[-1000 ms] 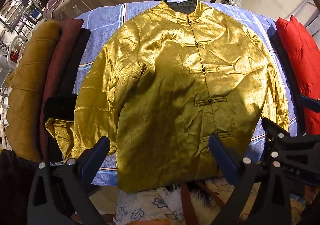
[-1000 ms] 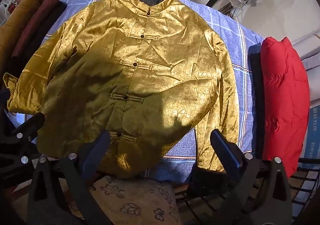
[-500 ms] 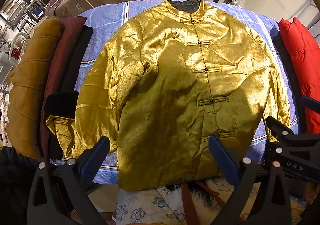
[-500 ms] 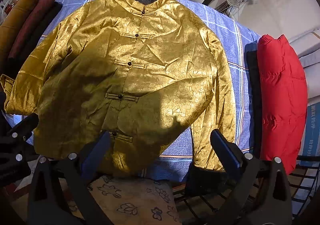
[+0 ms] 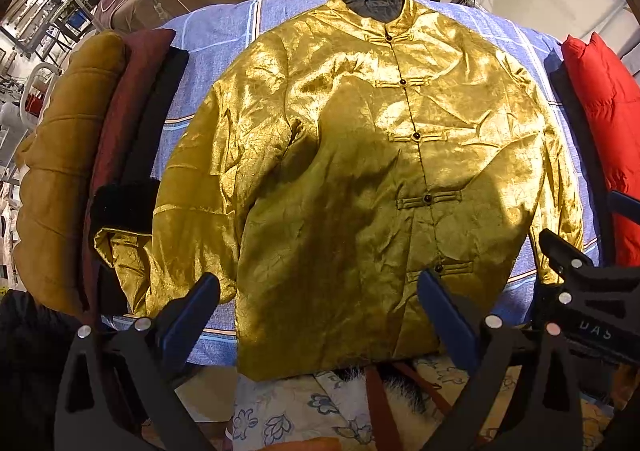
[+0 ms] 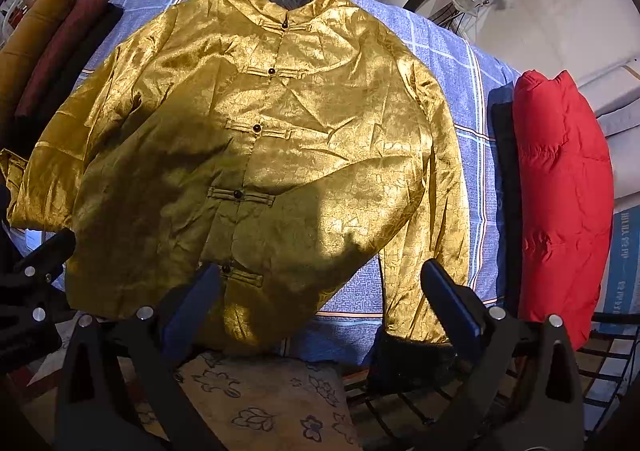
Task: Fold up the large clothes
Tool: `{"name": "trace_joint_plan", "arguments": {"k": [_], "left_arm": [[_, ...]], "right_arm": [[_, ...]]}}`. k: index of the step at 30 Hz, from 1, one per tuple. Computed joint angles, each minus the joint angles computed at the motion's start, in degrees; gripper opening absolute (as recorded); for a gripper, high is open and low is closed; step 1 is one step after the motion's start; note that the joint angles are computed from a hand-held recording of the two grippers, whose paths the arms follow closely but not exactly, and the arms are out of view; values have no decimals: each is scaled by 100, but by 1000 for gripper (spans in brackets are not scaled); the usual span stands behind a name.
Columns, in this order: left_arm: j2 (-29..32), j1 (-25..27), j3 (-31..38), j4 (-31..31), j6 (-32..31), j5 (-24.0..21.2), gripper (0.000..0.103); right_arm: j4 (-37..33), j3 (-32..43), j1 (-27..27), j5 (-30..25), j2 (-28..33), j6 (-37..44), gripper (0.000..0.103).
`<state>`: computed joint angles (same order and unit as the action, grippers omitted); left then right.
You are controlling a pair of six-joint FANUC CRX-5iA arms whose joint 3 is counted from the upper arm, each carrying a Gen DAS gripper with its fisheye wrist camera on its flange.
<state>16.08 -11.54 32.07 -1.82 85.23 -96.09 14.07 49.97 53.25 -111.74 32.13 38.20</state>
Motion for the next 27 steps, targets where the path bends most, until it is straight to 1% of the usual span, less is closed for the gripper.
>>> {"name": "trace_joint_plan", "arguments": {"k": [10, 27], "left_arm": [[22, -27, 59, -56, 16, -32, 97], [17, 8, 28, 32, 16, -42, 97]], "right_arm": [[8, -40, -14, 12, -28, 10, 99], [15, -12, -19, -5, -10, 28, 99]]}}
